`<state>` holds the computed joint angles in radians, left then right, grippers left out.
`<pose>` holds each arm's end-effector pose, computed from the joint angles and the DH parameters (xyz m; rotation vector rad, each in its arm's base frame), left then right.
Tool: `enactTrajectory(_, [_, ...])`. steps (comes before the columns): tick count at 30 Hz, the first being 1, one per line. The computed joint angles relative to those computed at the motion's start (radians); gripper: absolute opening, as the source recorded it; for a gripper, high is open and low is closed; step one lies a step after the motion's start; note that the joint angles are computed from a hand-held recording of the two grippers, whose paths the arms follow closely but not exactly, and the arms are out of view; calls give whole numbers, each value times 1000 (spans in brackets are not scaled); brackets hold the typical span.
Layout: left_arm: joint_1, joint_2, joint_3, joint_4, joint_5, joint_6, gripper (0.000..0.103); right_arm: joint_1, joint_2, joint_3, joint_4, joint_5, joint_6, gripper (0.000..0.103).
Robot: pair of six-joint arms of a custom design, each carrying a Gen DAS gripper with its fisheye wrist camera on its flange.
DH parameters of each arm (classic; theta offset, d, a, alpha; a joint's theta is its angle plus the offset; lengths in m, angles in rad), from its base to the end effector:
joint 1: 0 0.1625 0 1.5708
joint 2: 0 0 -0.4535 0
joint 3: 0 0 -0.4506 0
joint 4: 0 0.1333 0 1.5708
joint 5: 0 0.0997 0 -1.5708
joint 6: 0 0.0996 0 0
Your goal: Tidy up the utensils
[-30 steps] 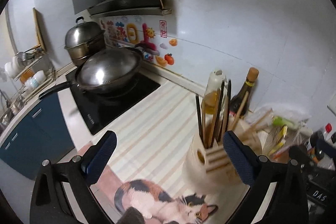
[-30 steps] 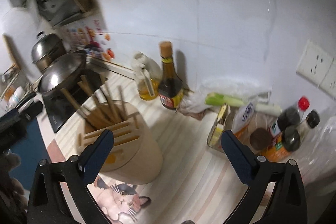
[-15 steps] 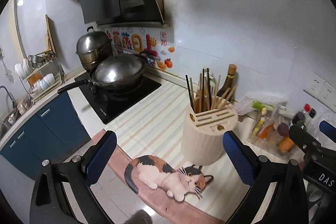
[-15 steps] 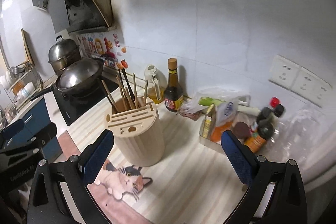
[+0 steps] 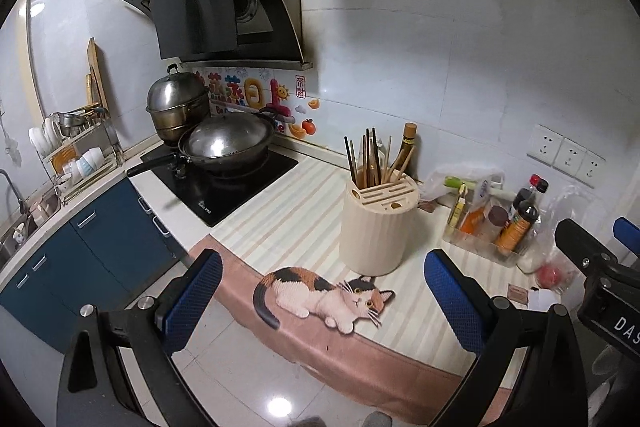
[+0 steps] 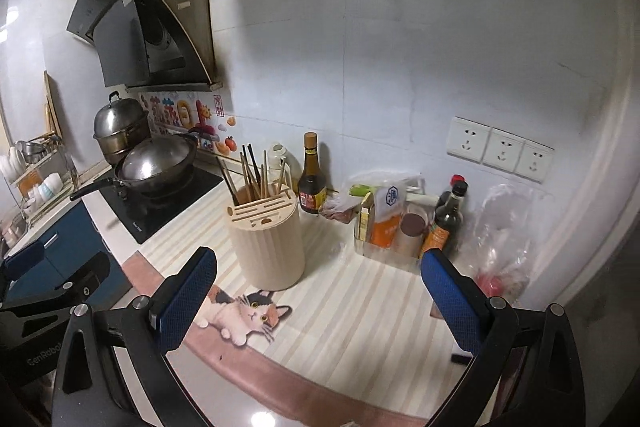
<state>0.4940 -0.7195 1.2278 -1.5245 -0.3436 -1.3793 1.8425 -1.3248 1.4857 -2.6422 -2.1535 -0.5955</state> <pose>-0.5983 -0.5801 0.1610 0.0946 2.0295 -1.1309 0.2587 -0.6360 0.5579 0.6480 -2.1887 0.9820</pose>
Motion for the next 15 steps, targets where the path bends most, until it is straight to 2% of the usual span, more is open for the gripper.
enactTrajectory(7, [-39,-25,13,78,-9,-91,103,28,-66,51,-15,-8,11,103])
enactTrajectory(12, [-52,-13,-24,192,-9,-182,103,29,-83,52,10,2,11,103])
enactTrajectory(15, [-56,-4,-41,204,-18,-188,103,30,-87,51,20,-3,10,103])
